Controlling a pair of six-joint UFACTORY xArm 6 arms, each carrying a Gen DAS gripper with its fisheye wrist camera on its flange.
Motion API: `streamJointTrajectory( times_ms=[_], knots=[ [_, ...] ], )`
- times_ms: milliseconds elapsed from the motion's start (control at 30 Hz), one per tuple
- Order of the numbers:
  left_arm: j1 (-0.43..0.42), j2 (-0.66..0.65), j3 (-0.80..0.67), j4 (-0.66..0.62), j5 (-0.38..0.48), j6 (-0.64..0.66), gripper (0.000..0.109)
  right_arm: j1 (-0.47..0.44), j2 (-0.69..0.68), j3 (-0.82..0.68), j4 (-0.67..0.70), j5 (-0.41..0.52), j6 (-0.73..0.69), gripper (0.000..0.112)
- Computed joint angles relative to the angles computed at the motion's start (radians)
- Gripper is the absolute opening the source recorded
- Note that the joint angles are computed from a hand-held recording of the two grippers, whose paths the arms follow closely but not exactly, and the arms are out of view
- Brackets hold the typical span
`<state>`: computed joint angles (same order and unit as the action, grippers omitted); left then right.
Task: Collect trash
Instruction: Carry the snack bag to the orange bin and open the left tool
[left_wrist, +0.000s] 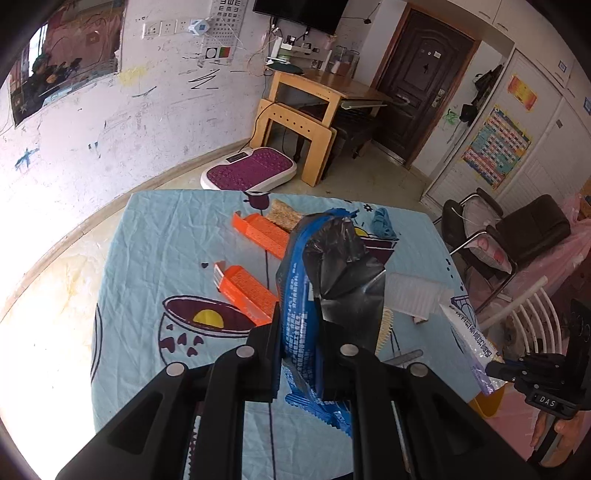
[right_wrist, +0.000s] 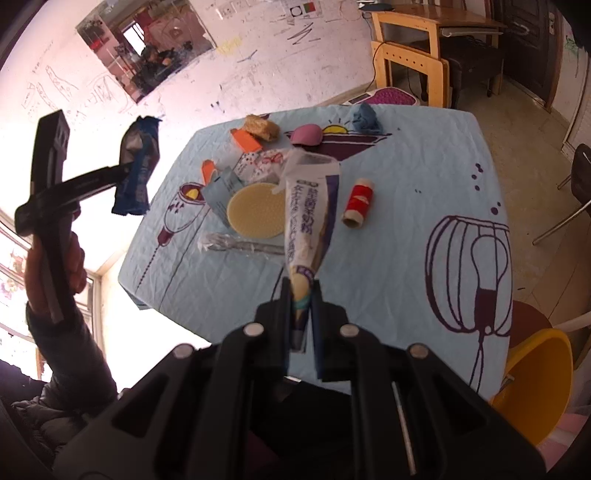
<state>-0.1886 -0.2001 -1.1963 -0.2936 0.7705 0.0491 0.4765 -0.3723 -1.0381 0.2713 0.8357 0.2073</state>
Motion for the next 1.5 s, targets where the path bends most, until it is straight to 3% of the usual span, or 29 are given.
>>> streamJointTrajectory(
  times_ms=[100,333,500,700,900,1033,1100,1233,1433,1500],
  knots=[
    [-0.042,0.022,-0.023,0.03,0.007,-0.027,0.01,-0.046,-0.044,0.061,0.05,0.002,-0.033,0.009],
    [-0.141,0.034,-0.053,0.072,0.006,-0.069,0.01,-0.134,-0.188,0.201,0.009,-0.052,-0.011,0.009],
    [-0.248,0.07,-0.102,0.077,0.016,-0.073,0.01,-0.3,-0.369,0.385,0.023,-0.094,0.011,0.009],
    [-0.389,0.16,-0.197,0.086,0.043,-0.078,0.01,-0.519,-0.556,0.577,0.013,-0.072,0.021,0.01],
    [-0.521,0.278,-0.299,0.034,0.072,-0.054,0.01,-0.638,-0.649,0.694,-0.149,-0.043,0.116,0.012],
    [-0.597,0.38,-0.39,0.018,0.114,-0.038,0.01,-0.696,-0.657,0.753,-0.154,-0.054,0.112,0.013],
    [-0.631,0.429,-0.434,0.025,0.134,-0.047,0.01,-0.715,-0.655,0.77,-0.156,-0.051,0.107,0.016],
    [-0.683,0.514,-0.509,0.044,0.165,-0.067,0.01,-0.774,-0.659,0.798,-0.093,-0.062,0.018,0.056],
    [-0.742,0.62,-0.613,0.068,0.19,-0.093,0.01,-0.855,-0.693,0.822,-0.039,-0.075,-0.042,0.056],
    [-0.755,0.67,-0.673,0.066,0.218,-0.093,0.01,-0.882,-0.715,0.824,-0.01,-0.071,-0.064,0.062]
  ],
)
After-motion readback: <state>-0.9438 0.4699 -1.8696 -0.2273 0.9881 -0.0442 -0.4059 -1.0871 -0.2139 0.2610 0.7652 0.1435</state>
